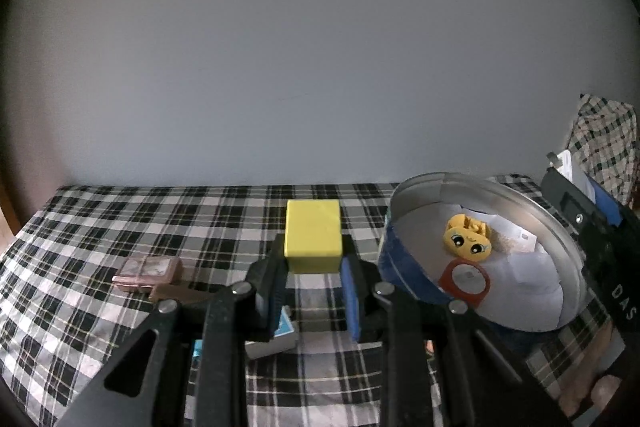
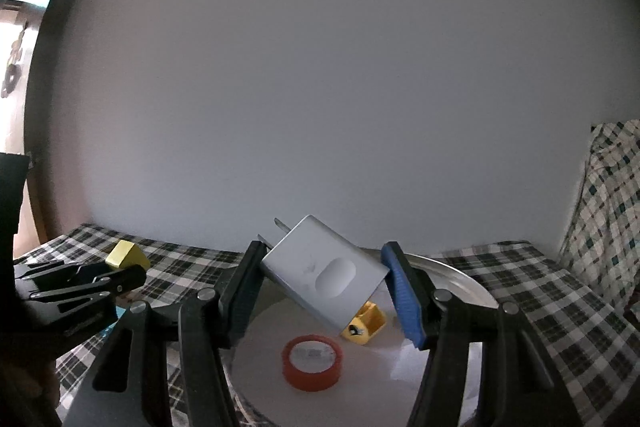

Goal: Organize rigid objects
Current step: 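Carry the yellow cube and white box over the tin and release both inside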

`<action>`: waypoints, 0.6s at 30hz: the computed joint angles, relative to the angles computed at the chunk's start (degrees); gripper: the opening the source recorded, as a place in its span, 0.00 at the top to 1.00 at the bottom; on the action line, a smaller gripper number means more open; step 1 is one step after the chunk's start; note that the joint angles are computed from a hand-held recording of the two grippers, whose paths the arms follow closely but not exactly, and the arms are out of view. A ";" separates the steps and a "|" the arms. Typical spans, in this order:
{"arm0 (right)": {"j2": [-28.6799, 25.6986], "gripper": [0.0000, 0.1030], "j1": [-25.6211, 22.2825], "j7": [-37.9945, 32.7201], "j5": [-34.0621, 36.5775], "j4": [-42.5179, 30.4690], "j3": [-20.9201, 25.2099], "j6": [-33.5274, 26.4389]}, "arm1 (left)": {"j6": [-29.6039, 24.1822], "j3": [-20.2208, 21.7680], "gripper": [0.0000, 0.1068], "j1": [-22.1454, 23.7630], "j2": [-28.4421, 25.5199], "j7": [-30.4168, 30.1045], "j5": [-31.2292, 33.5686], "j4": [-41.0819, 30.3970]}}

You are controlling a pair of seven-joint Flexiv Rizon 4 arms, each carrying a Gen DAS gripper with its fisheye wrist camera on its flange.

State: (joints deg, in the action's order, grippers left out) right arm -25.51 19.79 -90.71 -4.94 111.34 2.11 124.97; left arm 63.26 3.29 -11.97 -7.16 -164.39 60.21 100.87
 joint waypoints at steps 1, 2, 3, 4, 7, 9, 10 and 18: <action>-0.10 0.40 -0.02 0.07 0.23 -0.26 -0.20 -0.21 | 0.02 -0.11 0.78 -0.01 -0.22 0.04 -0.10 -0.23; -0.17 0.40 -0.13 0.24 0.34 -0.56 -0.32 -0.49 | 0.08 -0.19 0.78 -0.03 -0.55 0.20 -0.26 -0.54; -0.25 0.40 -0.40 0.48 0.34 -0.80 -0.38 -0.66 | 0.11 -0.19 0.78 -0.11 -0.73 0.38 -0.40 -0.74; -0.30 0.40 -0.60 0.66 0.31 -1.05 -0.45 -0.83 | 0.13 -0.18 0.78 -0.20 -1.02 0.55 -0.53 -1.05; -0.37 0.40 -0.78 0.88 0.60 -1.45 -0.82 -0.99 | 0.53 0.01 0.78 -0.50 -1.80 1.16 -1.20 -1.89; -0.55 0.40 -0.76 0.88 0.84 -1.79 -1.06 -1.05 | 0.69 0.22 0.78 -0.92 -2.37 1.18 -1.29 -2.55; -0.63 0.40 -0.82 0.90 0.97 -1.95 -1.19 -1.02 | 0.85 0.30 0.78 -1.07 -2.69 1.44 -1.50 -2.90; -0.71 0.40 -0.94 0.92 2.37 -2.99 -2.12 -1.71 | 1.63 1.20 0.78 -2.63 -4.58 3.01 -3.19 -5.31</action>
State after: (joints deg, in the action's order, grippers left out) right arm -26.22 18.85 -89.79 -2.57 108.36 -0.01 123.26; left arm 64.88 4.49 -14.59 -11.75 -161.38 57.03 95.56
